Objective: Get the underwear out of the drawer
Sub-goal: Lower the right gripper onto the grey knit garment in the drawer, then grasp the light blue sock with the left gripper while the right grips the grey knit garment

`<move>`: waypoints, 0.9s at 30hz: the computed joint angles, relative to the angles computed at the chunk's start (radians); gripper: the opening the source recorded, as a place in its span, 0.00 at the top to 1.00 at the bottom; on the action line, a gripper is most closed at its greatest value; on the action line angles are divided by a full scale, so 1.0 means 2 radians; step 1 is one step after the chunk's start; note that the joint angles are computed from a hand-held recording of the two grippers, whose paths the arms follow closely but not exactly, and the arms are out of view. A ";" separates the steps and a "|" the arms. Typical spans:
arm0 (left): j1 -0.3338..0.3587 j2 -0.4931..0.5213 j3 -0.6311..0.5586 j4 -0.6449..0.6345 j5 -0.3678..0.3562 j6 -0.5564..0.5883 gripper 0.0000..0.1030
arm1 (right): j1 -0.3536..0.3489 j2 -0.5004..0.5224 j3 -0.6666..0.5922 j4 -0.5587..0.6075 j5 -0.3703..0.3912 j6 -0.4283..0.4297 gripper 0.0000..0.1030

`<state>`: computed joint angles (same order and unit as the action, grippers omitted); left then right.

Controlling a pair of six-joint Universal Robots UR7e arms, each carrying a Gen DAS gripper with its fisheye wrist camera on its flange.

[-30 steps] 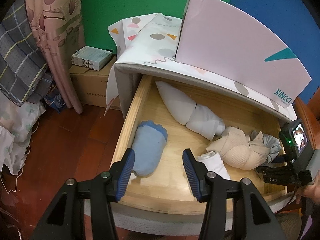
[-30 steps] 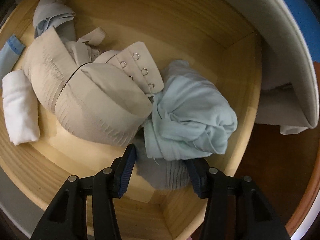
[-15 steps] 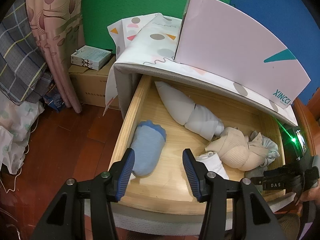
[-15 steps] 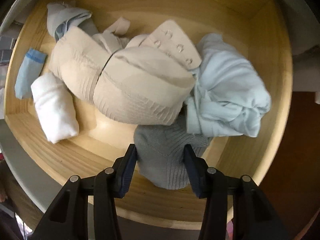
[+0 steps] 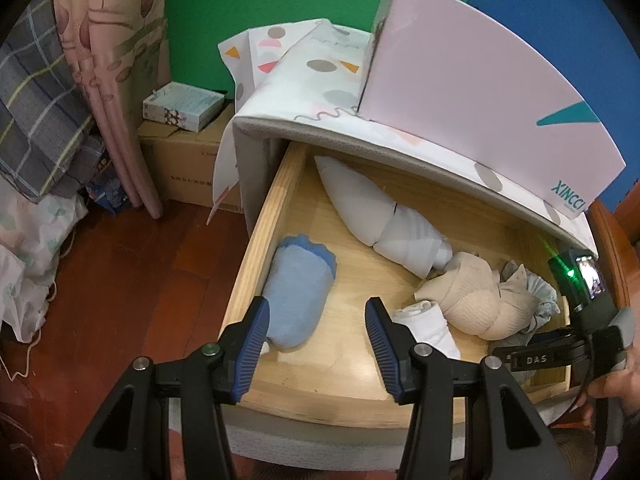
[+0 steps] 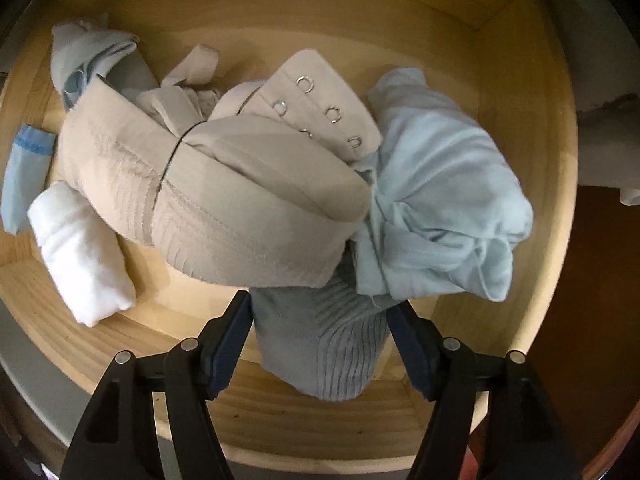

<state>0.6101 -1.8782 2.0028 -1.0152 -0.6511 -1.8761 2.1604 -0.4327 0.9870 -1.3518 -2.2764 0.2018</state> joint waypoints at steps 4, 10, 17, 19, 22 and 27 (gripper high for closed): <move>0.002 -0.002 0.000 0.001 -0.005 -0.002 0.51 | 0.007 -0.001 0.013 0.000 -0.017 0.006 0.44; 0.013 -0.008 0.002 -0.024 -0.023 0.021 0.51 | 0.011 -0.020 0.037 0.009 -0.018 0.021 0.55; 0.044 -0.026 0.006 -0.094 -0.050 0.107 0.51 | 0.008 -0.047 0.070 -0.008 -0.005 0.017 0.57; 0.055 -0.025 -0.001 -0.096 -0.059 0.124 0.51 | 0.006 -0.057 0.081 -0.019 0.003 0.014 0.57; 0.081 -0.019 -0.011 -0.116 -0.071 0.160 0.51 | 0.003 -0.069 0.092 -0.033 0.013 0.009 0.57; 0.113 0.011 -0.033 -0.132 -0.080 0.219 0.51 | -0.001 -0.079 0.099 -0.033 0.010 0.004 0.56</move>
<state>0.8358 -1.8562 1.9367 -1.2796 -0.8119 -1.4374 2.1593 -0.5916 1.1842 -1.4184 -2.2572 0.2101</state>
